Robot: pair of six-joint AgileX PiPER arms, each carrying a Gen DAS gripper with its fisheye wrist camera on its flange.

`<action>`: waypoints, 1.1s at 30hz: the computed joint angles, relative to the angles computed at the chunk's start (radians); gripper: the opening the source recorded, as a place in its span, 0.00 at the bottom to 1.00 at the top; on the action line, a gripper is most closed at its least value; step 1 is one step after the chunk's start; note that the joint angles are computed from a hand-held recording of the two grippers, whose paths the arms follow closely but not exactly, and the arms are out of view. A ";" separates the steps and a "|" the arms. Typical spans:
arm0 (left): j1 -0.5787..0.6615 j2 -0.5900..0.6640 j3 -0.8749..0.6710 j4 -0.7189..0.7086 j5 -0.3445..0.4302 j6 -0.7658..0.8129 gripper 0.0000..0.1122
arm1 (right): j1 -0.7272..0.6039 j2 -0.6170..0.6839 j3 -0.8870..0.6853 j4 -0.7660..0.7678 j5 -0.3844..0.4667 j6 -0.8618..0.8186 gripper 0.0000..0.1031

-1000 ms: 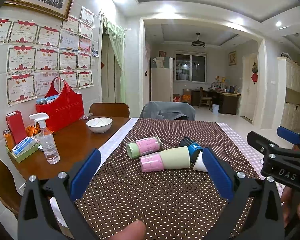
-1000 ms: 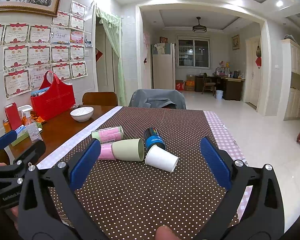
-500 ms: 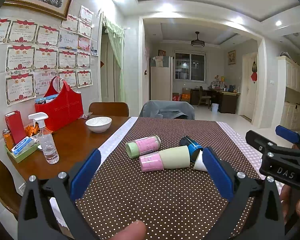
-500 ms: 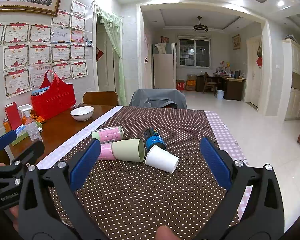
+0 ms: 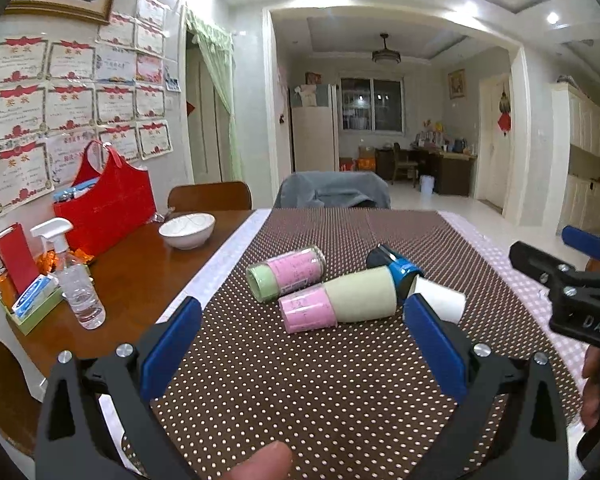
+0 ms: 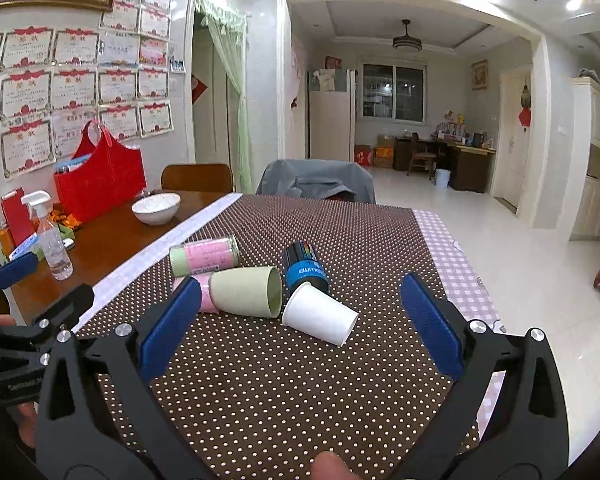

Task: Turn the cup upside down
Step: 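Reach the left tool to the lying pink cup and close on it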

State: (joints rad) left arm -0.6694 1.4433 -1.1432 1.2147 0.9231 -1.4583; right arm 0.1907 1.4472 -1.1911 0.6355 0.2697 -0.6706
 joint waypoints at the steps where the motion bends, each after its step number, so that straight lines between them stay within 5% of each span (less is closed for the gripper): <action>1: 0.030 0.017 -0.010 -0.020 -0.032 0.030 0.88 | 0.003 0.028 -0.022 -0.034 0.002 0.028 0.94; 9: 0.234 0.147 -0.107 -0.238 -0.234 0.338 0.88 | 0.008 0.213 -0.194 -0.199 0.084 0.178 0.94; 15: 0.354 0.247 -0.216 -0.474 -0.307 0.648 0.88 | 0.011 0.327 -0.313 -0.276 0.147 0.254 0.94; 24: 0.461 0.469 -0.464 -0.774 -0.257 1.138 0.88 | 0.004 0.483 -0.475 -0.344 0.247 0.340 0.94; 33: 0.549 0.709 -0.843 -1.050 -0.038 1.592 0.88 | -0.010 0.611 -0.631 -0.353 0.333 0.391 0.94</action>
